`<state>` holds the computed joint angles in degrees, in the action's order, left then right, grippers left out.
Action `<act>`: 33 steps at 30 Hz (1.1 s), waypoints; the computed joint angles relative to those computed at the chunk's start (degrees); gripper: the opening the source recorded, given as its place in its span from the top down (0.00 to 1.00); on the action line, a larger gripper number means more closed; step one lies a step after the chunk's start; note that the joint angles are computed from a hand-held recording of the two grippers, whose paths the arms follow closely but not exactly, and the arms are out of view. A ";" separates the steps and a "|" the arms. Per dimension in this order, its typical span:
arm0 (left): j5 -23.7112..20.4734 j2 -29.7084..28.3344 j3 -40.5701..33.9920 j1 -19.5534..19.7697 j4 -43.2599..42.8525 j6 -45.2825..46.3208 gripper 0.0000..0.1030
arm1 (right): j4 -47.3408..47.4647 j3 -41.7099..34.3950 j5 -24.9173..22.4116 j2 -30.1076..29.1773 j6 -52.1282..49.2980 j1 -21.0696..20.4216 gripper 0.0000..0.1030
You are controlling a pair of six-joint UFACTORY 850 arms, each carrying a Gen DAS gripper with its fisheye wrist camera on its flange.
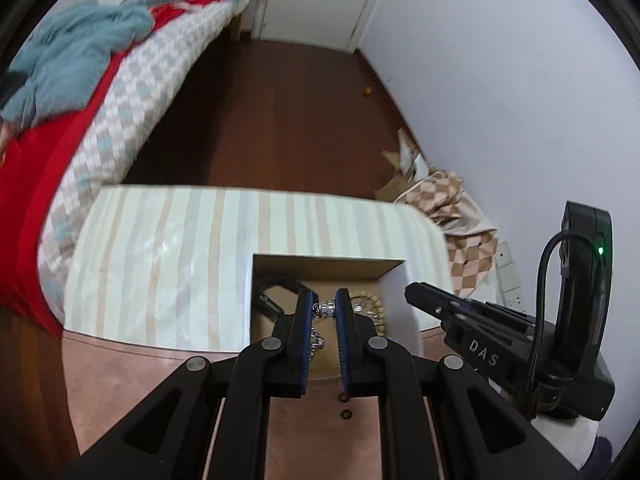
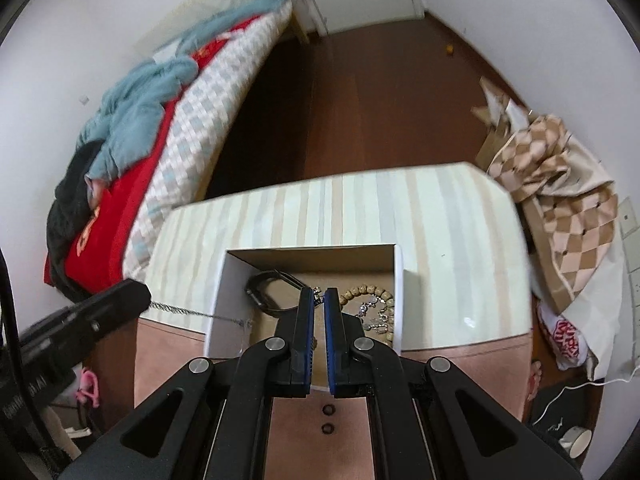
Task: Organize jewelry
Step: 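Lower both earrings into the white box, then withdraw both open tools from the box toward the black rings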
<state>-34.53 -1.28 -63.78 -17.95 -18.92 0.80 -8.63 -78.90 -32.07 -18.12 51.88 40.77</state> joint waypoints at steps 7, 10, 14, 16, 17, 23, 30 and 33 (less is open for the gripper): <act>-3.04 -5.82 -2.57 1.79 -1.90 -1.20 0.90 | 11.69 -5.52 -2.77 -7.34 -13.11 -2.85 0.95; -3.69 -6.80 -3.46 1.87 1.22 -4.38 0.86 | 16.89 -6.39 -3.38 -8.62 -16.95 -3.82 0.93; -1.43 -5.65 -2.41 1.10 7.83 -9.85 0.20 | 18.01 -4.43 -1.55 -7.16 -16.55 -4.11 0.65; -0.74 -5.11 -1.78 0.96 10.00 -11.56 0.19 | 16.92 -3.49 -1.01 -6.21 -14.96 -4.00 0.62; -0.85 -5.04 -1.63 0.90 11.23 -12.47 0.19 | 15.35 -3.03 -0.80 -5.66 -13.51 -3.79 0.62; 0.83 -1.72 2.45 -1.21 26.03 -24.47 0.03 | -0.43 0.13 -2.59 -1.89 1.21 -0.67 0.48; 0.77 2.58 7.72 -5.44 41.24 -37.24 0.02 | -21.27 1.40 -15.10 -0.08 18.11 5.80 0.07; 0.31 4.03 8.69 -6.47 43.88 -39.43 0.02 | -24.80 1.71 -18.64 0.49 21.14 7.77 0.03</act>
